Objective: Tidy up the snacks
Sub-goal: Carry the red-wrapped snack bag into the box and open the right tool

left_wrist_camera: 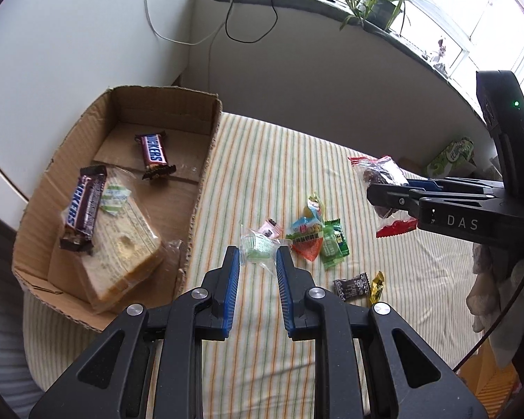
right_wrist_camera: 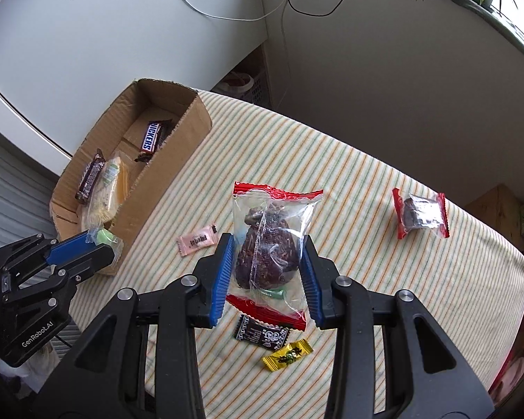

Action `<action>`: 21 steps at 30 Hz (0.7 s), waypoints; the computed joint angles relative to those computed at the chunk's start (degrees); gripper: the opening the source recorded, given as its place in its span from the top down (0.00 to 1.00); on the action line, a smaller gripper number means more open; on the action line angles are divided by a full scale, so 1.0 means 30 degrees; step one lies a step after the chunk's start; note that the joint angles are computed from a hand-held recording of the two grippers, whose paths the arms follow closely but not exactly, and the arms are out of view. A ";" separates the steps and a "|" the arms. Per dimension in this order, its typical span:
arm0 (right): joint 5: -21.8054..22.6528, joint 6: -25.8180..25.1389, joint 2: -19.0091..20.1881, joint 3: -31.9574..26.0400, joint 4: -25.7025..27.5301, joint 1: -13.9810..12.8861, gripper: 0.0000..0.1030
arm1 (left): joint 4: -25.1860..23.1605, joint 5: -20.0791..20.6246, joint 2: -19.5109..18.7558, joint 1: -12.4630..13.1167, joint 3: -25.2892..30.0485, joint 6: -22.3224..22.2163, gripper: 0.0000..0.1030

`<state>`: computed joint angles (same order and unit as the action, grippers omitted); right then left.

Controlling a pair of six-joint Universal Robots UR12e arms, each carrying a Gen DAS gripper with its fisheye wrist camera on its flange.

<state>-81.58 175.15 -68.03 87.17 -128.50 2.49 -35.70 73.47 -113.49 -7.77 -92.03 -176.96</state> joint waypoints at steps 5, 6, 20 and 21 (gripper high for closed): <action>0.0209 -0.0160 0.0367 -0.0734 0.0107 0.0361 0.62 | 0.0279 0.0275 0.0035 0.0348 0.0071 -0.0140 0.81; 0.0267 -0.0204 0.0448 -0.0884 0.0162 0.0425 0.62 | 0.0338 0.0325 0.0046 0.0414 0.0063 -0.0207 0.81; 0.1071 -0.0636 0.1902 -0.2930 0.0636 0.1473 0.62 | 0.0535 0.0984 0.0106 0.1188 0.0032 -0.0891 0.81; 0.1140 -0.0634 0.2035 -0.3122 0.0749 0.1540 0.62 | 0.0528 0.1044 0.0116 0.1235 0.0015 -0.0910 0.81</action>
